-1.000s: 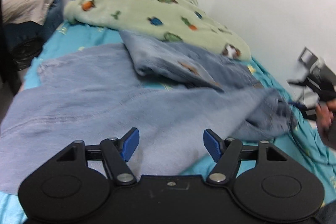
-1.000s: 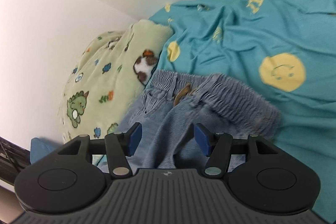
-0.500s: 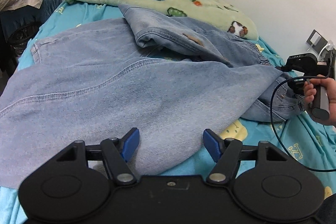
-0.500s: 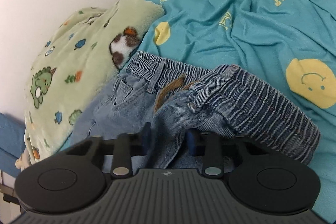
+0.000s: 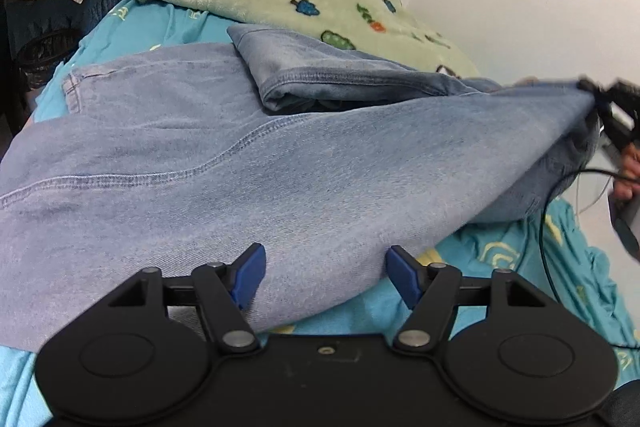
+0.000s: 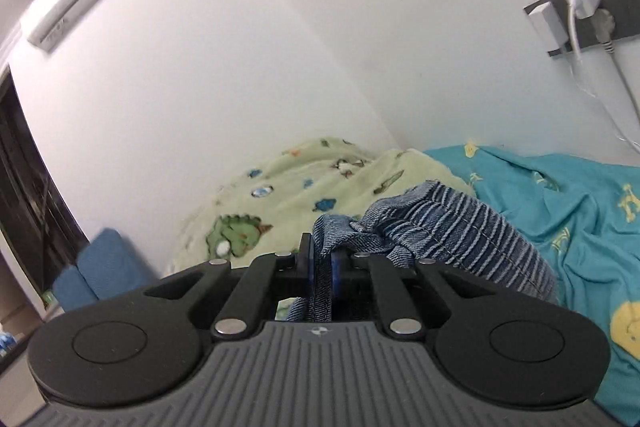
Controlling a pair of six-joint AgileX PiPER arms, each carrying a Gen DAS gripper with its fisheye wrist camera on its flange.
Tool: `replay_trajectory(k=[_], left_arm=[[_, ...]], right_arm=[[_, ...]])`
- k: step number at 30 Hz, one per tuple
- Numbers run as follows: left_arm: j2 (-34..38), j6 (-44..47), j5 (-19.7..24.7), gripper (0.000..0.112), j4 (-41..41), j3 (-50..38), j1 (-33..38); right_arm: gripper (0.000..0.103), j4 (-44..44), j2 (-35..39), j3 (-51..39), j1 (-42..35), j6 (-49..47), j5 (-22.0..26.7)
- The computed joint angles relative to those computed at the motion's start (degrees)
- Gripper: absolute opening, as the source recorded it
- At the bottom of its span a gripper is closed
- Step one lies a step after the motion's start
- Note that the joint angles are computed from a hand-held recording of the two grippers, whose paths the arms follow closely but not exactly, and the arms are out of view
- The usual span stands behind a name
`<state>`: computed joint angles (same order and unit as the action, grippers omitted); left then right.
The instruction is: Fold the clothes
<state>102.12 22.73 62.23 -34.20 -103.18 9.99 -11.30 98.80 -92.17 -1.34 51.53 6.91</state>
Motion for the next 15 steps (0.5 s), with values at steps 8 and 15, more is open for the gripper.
replay_trajectory(k=[8, 15], left_arm=[[-0.35, 0.81, 2.07, 0.064, -2.19, -0.47, 1.38], [-1.15, 1.48, 3.11, 0.064, -3.74, -0.20, 2.73]], right_arm=[[0.010, 24.92, -1.44, 0.92, -7.54, -6.02, 31.89], [0.057, 8.79, -7.79, 5.48, -3.49, 14.05, 30.84]])
